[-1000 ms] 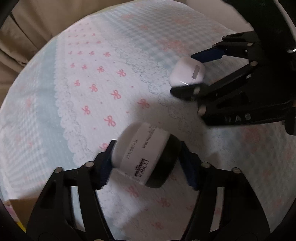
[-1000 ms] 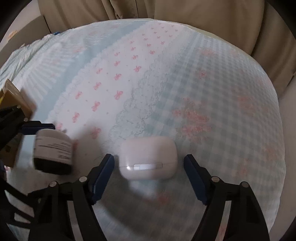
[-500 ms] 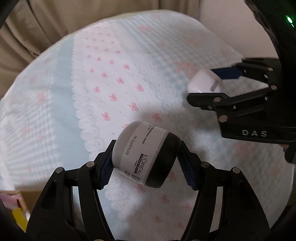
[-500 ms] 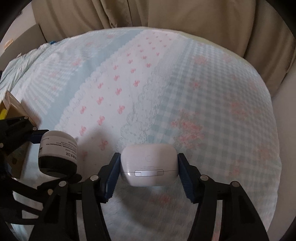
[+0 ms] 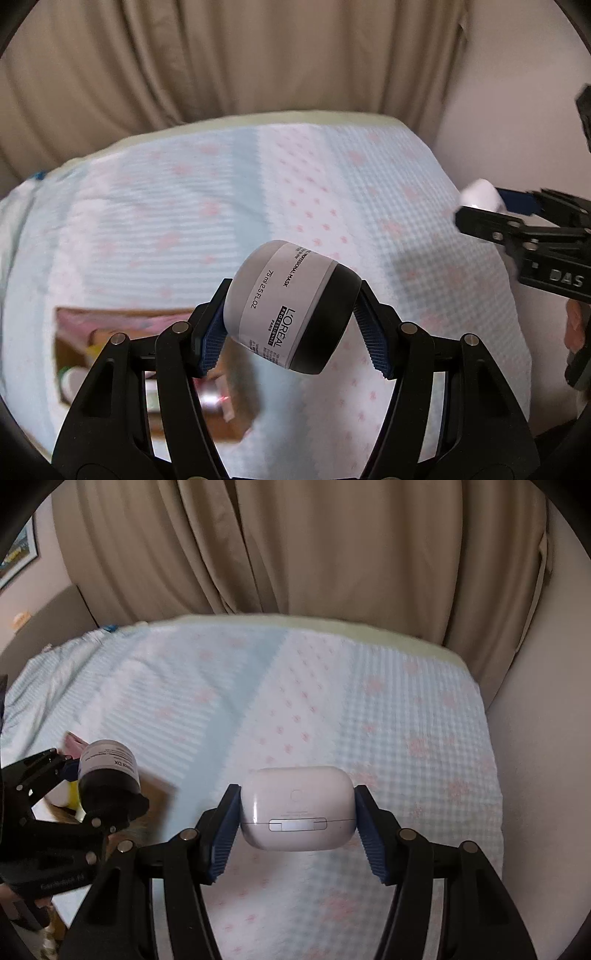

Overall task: Organize rigid objects
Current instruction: 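Carry the L'Oreal jar and earbud case with both tools over the cardboard box, then release the L'Oreal jar and earbud case into the box with both tools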

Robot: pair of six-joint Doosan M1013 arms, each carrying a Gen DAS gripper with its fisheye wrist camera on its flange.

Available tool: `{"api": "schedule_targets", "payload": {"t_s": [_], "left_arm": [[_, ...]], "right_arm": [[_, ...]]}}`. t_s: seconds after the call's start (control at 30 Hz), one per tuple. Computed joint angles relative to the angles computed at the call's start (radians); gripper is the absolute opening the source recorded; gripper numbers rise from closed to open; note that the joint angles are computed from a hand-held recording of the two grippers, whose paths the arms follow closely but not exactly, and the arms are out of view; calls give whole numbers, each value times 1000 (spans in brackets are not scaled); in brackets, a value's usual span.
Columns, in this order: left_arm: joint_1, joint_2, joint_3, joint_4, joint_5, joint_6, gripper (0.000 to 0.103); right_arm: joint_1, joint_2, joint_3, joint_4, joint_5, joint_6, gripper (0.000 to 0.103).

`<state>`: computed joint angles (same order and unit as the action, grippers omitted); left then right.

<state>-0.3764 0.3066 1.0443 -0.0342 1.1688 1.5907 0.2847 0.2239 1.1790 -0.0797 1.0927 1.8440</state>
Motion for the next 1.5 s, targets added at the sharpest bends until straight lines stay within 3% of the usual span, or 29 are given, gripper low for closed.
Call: {"api": "schedule_targets", "payload": {"t_s": [0.23,0.4,0.67,0.77,0.93,1.1,1.5], "left_arm": [[86,-50,-11,21,29,12,61],[167,-62,-17,-30,53,75,61],[306,7,-94,-182,166,283,61],[337,46,-119,-205,206,369,61],[368,115,-161,-213,283,452,61],[373,181,-192,-187,341,489,61],[351,303,-247,-133,481,560,61]], "right_arm": [[82,18,-126,16,61,36,56],[147,58,-203,18,84,103,56],[261,169,-368,-85,187,304,56],[288,216,-425,-117,232,385,56],[317,293,-503,-129,304,511,56],[326,365,-563,-85,382,538,56],[298,461,-553,51,438,519,56]]}}
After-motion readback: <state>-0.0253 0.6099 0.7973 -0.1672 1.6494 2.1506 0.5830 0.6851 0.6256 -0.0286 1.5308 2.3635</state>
